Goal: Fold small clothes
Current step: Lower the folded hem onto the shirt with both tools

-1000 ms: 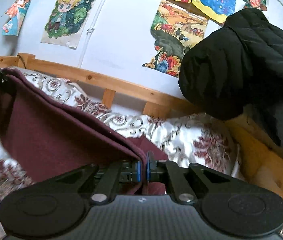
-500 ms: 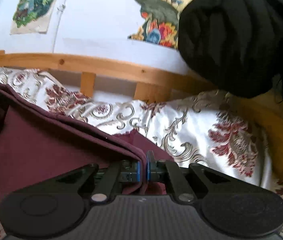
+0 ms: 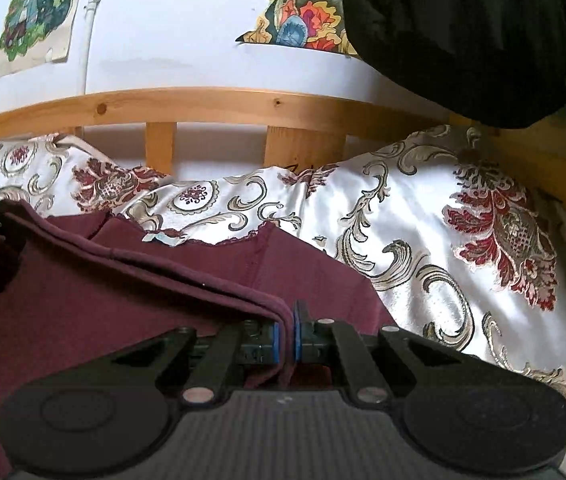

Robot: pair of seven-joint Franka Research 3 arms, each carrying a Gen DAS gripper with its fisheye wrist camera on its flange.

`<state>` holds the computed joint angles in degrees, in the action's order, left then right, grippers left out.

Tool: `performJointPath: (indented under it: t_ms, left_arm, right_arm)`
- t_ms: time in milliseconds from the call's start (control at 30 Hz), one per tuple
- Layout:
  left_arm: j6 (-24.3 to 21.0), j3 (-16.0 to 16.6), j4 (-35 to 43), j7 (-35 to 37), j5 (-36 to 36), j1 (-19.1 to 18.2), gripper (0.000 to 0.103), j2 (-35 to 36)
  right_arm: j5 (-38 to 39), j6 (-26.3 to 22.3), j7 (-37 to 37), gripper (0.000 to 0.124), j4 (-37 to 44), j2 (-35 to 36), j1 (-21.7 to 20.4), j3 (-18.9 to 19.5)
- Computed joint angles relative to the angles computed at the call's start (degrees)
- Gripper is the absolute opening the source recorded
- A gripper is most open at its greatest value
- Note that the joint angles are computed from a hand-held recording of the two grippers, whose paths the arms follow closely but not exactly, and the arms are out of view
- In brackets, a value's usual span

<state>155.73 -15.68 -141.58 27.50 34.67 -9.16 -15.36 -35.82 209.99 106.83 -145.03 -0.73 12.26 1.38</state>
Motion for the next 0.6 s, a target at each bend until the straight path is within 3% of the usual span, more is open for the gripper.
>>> performJointPath:
  t_ms: [167,233,267,333,600]
  left_arm:
    - [0.57,-0.13,-0.95,-3.04,-0.51,0.33,0.020,-1.20]
    - [2.04,-0.49,-1.78,-5.04,0.33,0.98,0.033,-2.12]
    - [3.11,-0.76,-2.40,-6.53,1.04,1.56,0.038,-2.75]
    - [4.62,-2.02,-3.63,-11.11,3.17,3.46,0.065,-4.36]
    - [8.31,-7.96,-9.20,-30.07,13.04,11.33,0.087,-12.20]
  right_arm:
    - [-8.37,1.21,7.75,0.008,3.02,2.62,-2.12,-0.25]
    - [-12.35,1.17,11.79,0.009,4.48,3.49,-3.48,0.02]
    - [-14.97,1.10,14.50,0.012,5.35,3.92,-4.28,0.15]
    - [-20.08,0.89,19.83,0.019,7.19,4.76,-5.79,0.46]
    - [-30.48,2.64,32.51,0.055,10.36,6.29,-8.80,0.47]
